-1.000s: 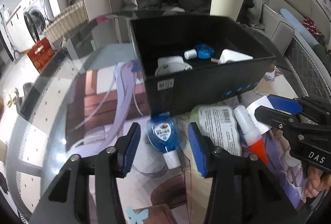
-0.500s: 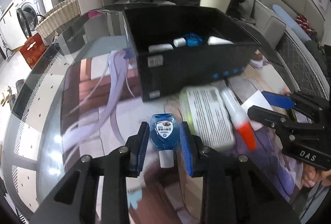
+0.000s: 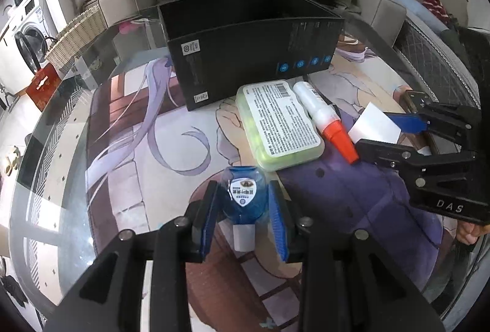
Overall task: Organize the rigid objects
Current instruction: 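Lift the blue bottle and white charger and carry both over the black box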
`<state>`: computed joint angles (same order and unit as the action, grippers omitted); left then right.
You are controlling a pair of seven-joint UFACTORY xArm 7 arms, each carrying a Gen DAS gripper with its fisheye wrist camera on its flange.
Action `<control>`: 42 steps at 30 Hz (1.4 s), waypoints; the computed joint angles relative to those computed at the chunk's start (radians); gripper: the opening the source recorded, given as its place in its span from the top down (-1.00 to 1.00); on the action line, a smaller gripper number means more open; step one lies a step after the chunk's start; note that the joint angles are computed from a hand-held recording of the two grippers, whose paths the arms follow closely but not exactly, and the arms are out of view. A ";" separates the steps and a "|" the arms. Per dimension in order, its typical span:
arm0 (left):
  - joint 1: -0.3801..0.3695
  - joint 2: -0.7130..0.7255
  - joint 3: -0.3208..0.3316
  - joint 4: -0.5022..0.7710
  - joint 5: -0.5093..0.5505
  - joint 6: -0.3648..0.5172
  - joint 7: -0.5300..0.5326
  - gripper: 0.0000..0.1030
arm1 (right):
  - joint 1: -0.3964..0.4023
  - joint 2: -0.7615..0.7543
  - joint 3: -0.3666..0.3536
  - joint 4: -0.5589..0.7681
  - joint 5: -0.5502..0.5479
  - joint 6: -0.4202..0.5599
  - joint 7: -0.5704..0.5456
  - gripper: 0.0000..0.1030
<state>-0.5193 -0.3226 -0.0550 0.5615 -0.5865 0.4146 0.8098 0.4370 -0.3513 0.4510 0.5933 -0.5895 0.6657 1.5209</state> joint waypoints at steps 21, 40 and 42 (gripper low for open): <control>-0.024 -0.034 0.016 -0.009 -0.059 -0.011 0.060 0.45 | 0.006 0.004 0.012 0.017 -0.044 0.025 0.045 0.18; -0.715 -0.485 0.494 -0.154 -0.327 -0.547 0.504 0.45 | -0.022 -0.114 0.319 0.180 -0.511 0.487 0.323 0.18; -0.726 -0.502 0.511 -0.161 -0.300 -0.561 0.491 0.45 | -0.006 -0.091 0.332 0.207 -0.555 0.525 0.311 0.18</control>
